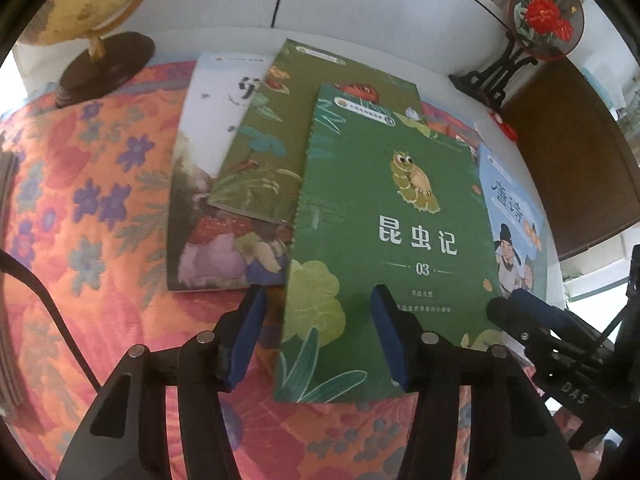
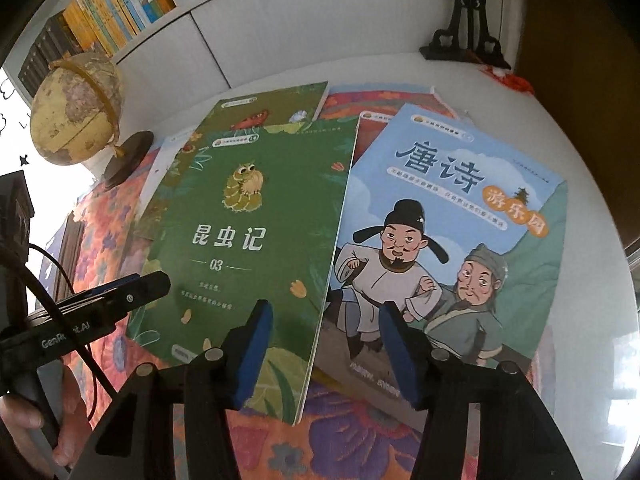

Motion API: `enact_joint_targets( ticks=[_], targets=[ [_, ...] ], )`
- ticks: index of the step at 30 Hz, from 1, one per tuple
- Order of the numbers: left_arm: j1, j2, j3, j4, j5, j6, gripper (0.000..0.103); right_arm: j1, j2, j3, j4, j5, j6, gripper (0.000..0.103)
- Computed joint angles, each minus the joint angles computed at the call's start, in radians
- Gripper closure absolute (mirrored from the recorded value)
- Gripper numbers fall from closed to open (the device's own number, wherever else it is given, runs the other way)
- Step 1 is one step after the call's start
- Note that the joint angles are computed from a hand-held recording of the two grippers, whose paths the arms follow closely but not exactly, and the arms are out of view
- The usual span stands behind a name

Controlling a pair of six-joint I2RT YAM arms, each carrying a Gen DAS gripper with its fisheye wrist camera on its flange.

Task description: Organize books

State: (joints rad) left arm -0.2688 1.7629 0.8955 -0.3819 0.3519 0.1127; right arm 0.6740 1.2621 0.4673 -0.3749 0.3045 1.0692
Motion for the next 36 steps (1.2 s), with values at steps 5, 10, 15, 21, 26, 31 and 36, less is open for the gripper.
enact_joint_targets(
  ticks=[5, 10, 15, 21, 26, 31, 36],
  targets=[
    [-0.010, 0.002, -0.017, 0.022, 0.025, -0.006, 0.052, 0.007, 0.025, 0.002, 0.041, 0.009, -0.044, 0.057],
    [-0.003, -0.050, -0.036, -0.015, 0.100, 0.014, 0.053, 0.031, 0.020, -0.004, 0.050, 0.002, -0.045, 0.062],
    [0.066, -0.188, -0.041, -0.134, 0.353, 0.051, 0.053, -0.035, -0.129, -0.117, 0.117, -0.076, -0.052, 0.061],
    [-0.002, -0.199, -0.078, -0.026, 0.293, -0.036, 0.061, -0.190, -0.354, -0.290, 0.236, -0.256, -0.011, 0.060],
    [-0.015, -0.061, -0.050, 0.005, 0.253, -0.073, 0.081, -0.160, -0.348, -0.278, 0.219, -0.228, -0.007, 0.060],
    [-0.024, -0.048, -0.049, 0.024, 0.305, -0.128, 0.089, -0.173, -0.352, -0.276, 0.225, -0.249, -0.002, 0.059],
    [0.058, 0.034, 0.041, -0.096, 0.583, -0.163, 0.090, -0.330, -0.476, -0.363, 0.273, -0.462, -0.008, 0.035]
  ],
)
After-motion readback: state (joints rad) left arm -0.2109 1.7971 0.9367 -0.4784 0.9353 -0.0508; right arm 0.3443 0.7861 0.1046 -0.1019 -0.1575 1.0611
